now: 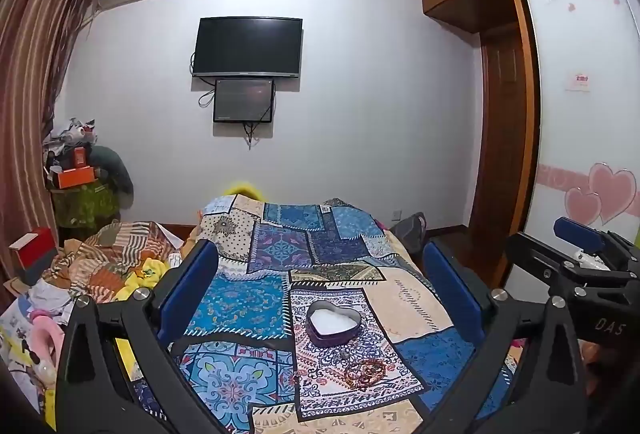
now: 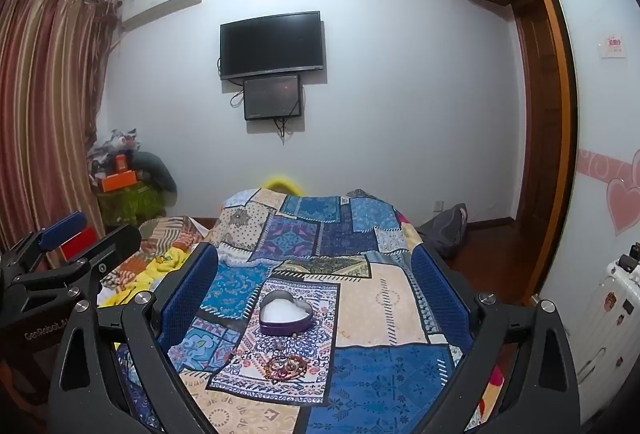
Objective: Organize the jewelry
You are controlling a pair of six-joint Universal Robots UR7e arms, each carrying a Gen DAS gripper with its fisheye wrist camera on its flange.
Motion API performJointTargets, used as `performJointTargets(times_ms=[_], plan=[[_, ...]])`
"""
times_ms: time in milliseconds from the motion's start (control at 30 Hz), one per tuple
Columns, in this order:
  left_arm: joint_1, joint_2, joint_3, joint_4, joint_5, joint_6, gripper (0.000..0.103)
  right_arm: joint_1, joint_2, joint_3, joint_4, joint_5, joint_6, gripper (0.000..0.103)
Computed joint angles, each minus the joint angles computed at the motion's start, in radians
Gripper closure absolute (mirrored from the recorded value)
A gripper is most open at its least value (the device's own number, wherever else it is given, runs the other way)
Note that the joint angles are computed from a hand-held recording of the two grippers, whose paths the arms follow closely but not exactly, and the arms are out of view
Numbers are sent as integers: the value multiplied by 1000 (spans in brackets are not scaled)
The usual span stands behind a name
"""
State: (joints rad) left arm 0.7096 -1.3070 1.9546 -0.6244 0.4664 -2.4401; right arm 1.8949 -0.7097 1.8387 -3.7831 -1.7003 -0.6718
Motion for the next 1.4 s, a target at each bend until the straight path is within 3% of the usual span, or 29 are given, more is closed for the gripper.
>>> performJointTargets(times_ms=[1400], plan=[[5,-6,1,20,-9,-31,0,4,3,-1,2,-4,3,7]])
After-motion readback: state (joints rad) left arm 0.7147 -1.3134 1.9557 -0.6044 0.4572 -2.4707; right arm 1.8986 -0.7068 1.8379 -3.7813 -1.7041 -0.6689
